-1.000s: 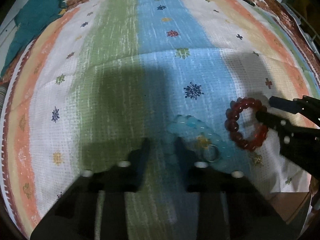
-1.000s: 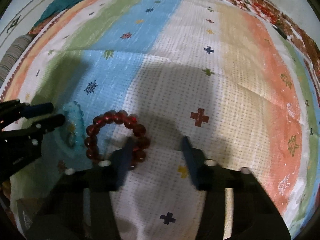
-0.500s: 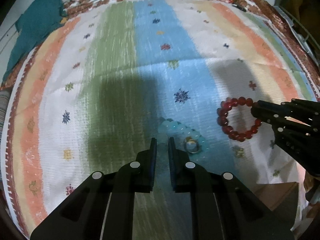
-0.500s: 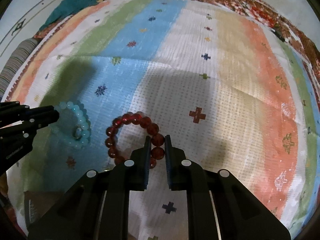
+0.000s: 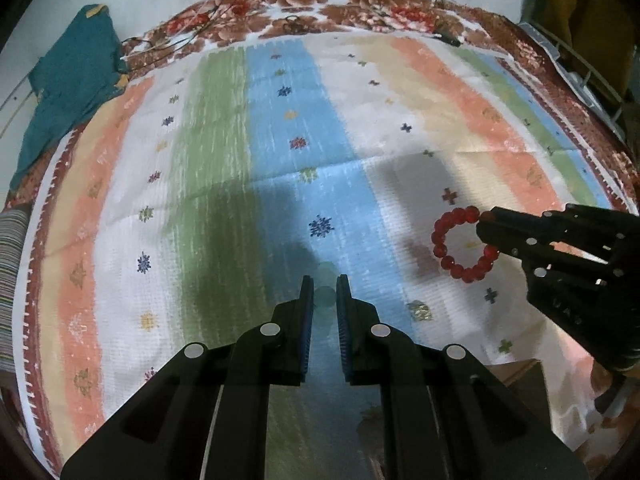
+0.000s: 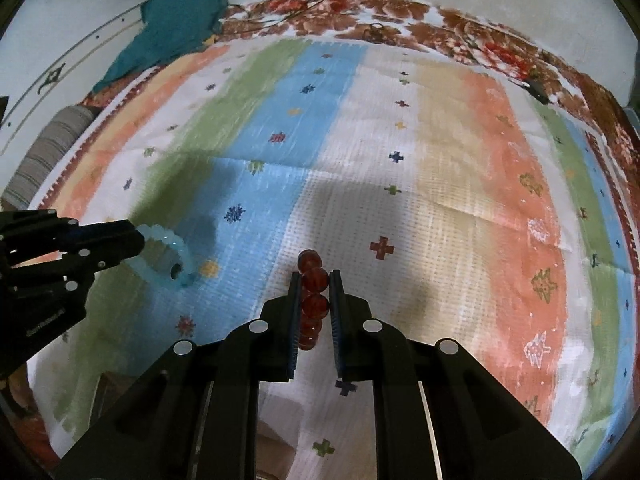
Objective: Organize jewelry
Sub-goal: 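Lift both bracelets and carry them over the silver tin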
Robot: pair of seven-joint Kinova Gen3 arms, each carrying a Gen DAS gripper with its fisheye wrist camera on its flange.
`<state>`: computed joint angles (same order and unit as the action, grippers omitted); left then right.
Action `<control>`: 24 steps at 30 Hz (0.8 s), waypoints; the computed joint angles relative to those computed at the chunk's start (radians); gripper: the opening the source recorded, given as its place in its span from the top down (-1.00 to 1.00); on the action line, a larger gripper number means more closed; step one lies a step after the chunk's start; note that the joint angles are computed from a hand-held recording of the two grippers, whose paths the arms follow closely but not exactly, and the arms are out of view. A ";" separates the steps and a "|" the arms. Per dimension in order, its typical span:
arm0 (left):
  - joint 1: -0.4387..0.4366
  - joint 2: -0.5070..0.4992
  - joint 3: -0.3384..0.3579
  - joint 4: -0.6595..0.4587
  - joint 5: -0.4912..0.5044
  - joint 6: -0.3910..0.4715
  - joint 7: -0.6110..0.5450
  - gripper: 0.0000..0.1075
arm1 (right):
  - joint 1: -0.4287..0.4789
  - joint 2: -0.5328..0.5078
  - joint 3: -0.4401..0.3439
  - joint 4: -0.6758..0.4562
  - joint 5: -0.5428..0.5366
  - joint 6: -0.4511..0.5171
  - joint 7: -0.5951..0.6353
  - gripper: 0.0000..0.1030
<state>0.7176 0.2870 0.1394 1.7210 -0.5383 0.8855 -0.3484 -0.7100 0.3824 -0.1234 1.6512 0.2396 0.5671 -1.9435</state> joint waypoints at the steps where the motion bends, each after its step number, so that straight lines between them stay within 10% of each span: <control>1: 0.003 -0.002 0.000 -0.001 -0.002 0.001 0.005 0.80 | 0.002 -0.003 -0.001 0.004 -0.003 -0.002 0.001 0.73; 24: 0.019 -0.101 0.055 0.040 -0.067 -0.015 0.119 0.79 | 0.057 -0.142 -0.043 0.118 -0.059 -0.087 0.055 0.73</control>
